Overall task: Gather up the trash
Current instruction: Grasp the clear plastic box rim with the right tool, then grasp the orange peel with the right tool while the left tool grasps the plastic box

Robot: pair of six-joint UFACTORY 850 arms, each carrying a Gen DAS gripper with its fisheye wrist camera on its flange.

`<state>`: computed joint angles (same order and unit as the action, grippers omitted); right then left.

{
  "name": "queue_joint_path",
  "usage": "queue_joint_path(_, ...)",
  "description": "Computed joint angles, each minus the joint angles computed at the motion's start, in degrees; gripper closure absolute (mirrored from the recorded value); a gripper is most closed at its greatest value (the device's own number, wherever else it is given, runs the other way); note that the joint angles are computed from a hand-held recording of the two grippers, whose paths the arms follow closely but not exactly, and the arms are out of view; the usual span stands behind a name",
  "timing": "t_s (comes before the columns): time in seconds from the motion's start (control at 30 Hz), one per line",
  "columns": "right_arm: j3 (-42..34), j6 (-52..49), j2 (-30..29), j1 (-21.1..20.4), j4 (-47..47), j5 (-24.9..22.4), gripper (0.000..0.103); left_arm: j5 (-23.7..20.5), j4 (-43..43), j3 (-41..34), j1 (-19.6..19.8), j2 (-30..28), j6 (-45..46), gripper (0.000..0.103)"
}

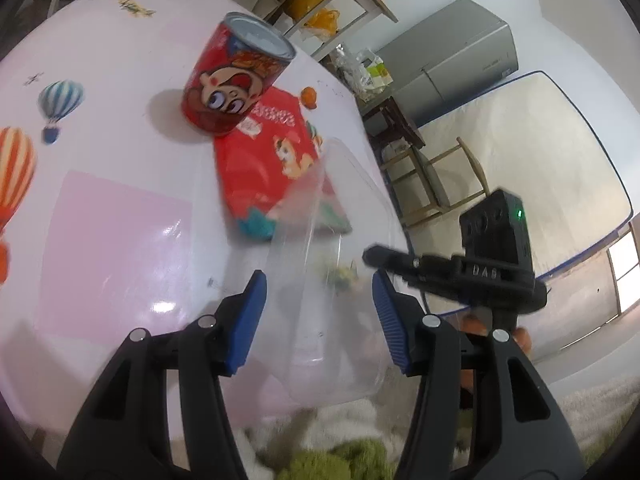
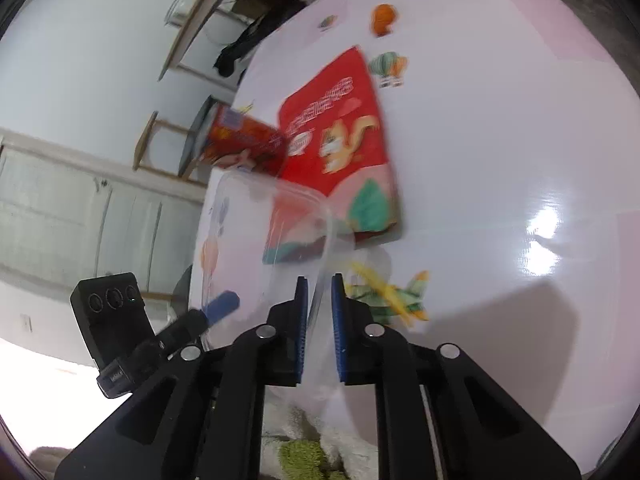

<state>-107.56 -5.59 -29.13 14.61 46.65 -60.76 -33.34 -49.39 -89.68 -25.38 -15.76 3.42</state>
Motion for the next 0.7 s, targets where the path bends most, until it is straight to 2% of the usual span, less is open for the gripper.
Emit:
queue_joint_path(0.1, -2.9, -0.4, -1.5, 1.3, -0.6, -0.6, 0.093, -0.2, 3.1, 2.8, -0.3, 2.7, -3.1, 0.052)
queue_joint_path(0.3, -16.3, -1.5, -9.7, 5.8, -1.8, -2.7, 0.093, 1.0, 15.1, 6.4, -0.1, 6.4, -16.5, 0.052)
queue_joint_path(0.5, -27.0, 1.6, -16.8, 7.7, -2.6, -4.8, 0.093, 3.1, 27.8, 6.7, 0.2, 7.3, -30.0, 0.052)
queue_joint_path(0.7, -29.1, 2.9, -18.4, 7.9, -1.9, -3.0, 0.091, 4.1, 38.8, 5.1, 1.1, 6.8, -38.0, 0.053)
